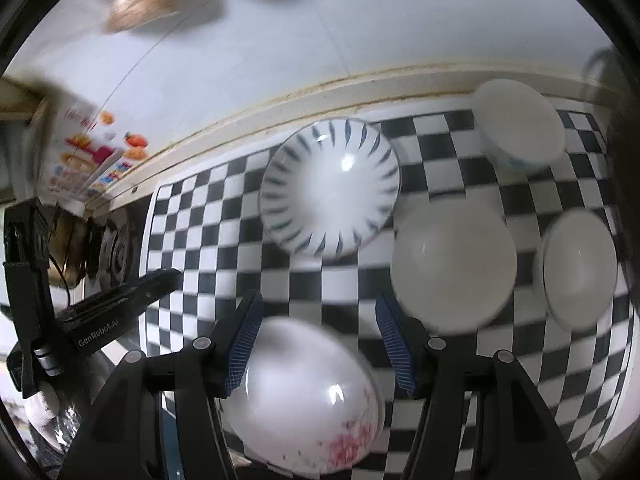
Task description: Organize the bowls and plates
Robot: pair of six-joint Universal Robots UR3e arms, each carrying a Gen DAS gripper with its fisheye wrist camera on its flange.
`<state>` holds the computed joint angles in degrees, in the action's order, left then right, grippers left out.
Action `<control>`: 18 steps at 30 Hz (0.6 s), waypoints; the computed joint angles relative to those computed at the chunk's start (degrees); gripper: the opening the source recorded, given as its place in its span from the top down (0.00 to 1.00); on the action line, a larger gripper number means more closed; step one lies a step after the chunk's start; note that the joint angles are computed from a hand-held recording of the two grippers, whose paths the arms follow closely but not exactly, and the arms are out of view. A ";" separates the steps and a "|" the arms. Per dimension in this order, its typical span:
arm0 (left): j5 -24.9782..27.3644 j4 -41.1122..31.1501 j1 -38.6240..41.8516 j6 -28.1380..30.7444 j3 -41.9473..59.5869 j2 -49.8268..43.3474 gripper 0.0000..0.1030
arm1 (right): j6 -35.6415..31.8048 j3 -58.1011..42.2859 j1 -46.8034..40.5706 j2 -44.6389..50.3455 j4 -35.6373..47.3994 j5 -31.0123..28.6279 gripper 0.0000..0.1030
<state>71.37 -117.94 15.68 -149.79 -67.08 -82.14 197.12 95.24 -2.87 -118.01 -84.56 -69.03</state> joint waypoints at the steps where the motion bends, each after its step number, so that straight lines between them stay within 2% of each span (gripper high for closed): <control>1: -0.74 -0.52 -0.80 -0.98 2.20 -3.41 0.74 | -1.15 0.18 -1.46 1.56 -0.84 1.04 0.40; 5: -1.93 1.11 -4.97 -5.52 7.32 -15.40 0.74 | -4.95 0.86 -5.95 10.63 -5.27 4.24 0.41; 9: -1.05 4.28 -9.12 -8.46 10.72 -24.87 0.74 | -5.33 1.57 -6.54 19.29 -10.86 3.38 0.50; 15: 1.35 7.64 -13.12 -10.84 13.68 -32.30 0.75 | -5.43 2.62 -6.33 27.39 -16.91 1.52 0.60; 18: 1.73 8.15 -14.03 -11.43 15.31 -34.63 0.75 | -4.92 3.30 -6.55 29.08 -19.15 0.58 0.61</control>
<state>73.10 -109.79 1.65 -161.22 -51.77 -116.78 192.20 98.54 -9.42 -88.93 -103.70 -68.45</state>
